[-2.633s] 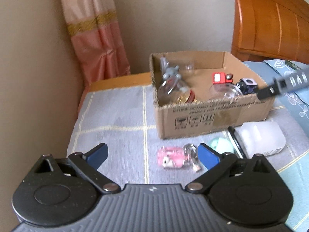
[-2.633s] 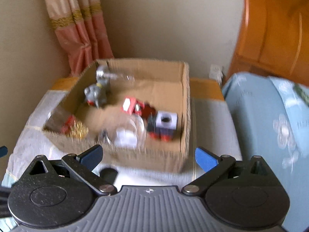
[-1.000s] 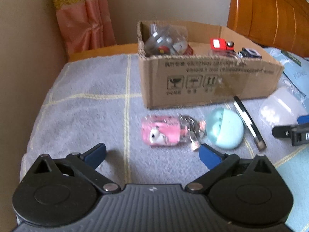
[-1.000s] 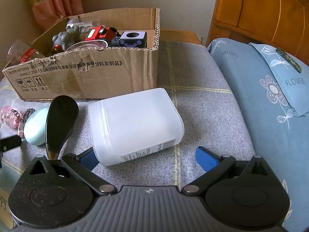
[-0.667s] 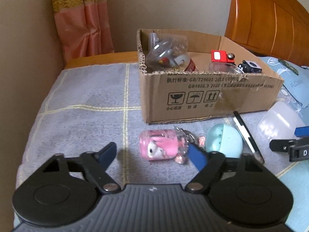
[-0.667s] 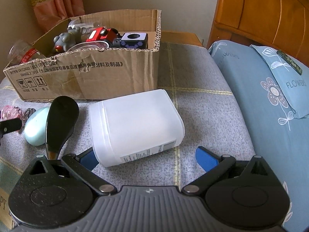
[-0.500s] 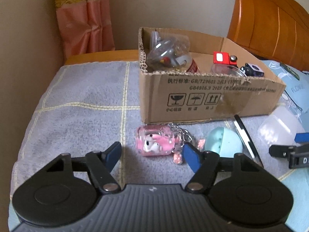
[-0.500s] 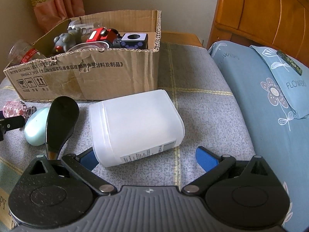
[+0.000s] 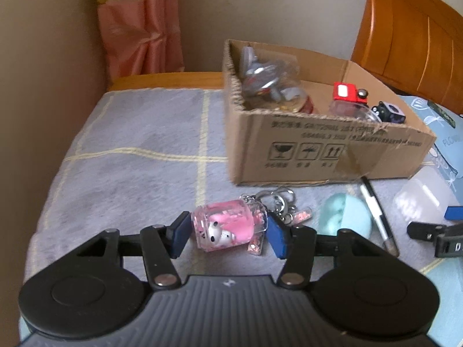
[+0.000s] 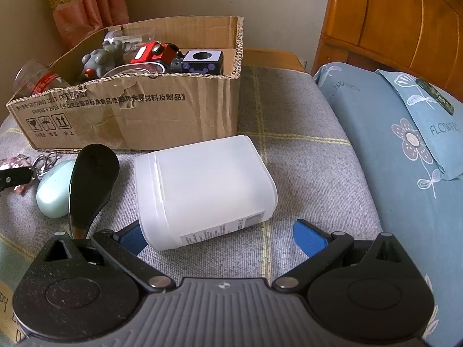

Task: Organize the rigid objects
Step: 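Grasp the pink keychain with the left tool while the right tool grasps the white bottle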

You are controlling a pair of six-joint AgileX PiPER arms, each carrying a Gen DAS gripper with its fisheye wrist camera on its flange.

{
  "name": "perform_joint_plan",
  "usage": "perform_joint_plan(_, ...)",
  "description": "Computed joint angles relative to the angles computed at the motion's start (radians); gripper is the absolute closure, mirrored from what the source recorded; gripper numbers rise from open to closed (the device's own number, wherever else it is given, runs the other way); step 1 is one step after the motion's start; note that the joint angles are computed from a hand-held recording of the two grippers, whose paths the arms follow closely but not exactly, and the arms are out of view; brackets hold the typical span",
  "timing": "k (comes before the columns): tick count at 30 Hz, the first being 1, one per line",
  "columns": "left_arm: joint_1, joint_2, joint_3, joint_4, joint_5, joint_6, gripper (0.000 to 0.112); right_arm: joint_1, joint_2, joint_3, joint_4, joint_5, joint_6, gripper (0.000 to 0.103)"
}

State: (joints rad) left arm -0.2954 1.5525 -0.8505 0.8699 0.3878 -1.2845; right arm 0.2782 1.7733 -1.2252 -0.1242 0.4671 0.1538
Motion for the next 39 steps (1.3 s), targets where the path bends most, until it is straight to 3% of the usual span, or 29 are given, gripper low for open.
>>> perform_joint_plan(9, -0.049, 0.034, -0.034, 0.063, 0.092, -0.129, 0.055, -0.014, 0.019, -0.009, 0.121, -0.044, -0.201, 0.0)
perform_joint_plan(16, -0.061, 0.049, -0.053, 0.065, 0.126, -0.165, 0.054, -0.046, 0.036, -0.037, 0.268, -0.023, -0.395, 0.0)
perform_joint_plan(22, -0.069, 0.047, -0.061, 0.04, 0.145, -0.152, 0.055, -0.053, 0.036, -0.055, 0.342, 0.005, -0.5, 0.014)
perform_joint_plan(28, -0.078, 0.049, -0.068, 0.031, 0.162, -0.151, 0.055, -0.062, 0.027, -0.064, 0.363, 0.042, -0.534, 0.016)
perform_joint_plan(34, -0.061, 0.036, -0.069, -0.016, 0.149, -0.085, 0.06, -0.061, 0.019, -0.069, 0.352, 0.058, -0.54, 0.017)
perform_joint_plan(39, -0.049, 0.014, -0.074, -0.112, 0.155, 0.08, 0.06, -0.065, 0.003, -0.08, 0.37, 0.102, -0.604, 0.017)
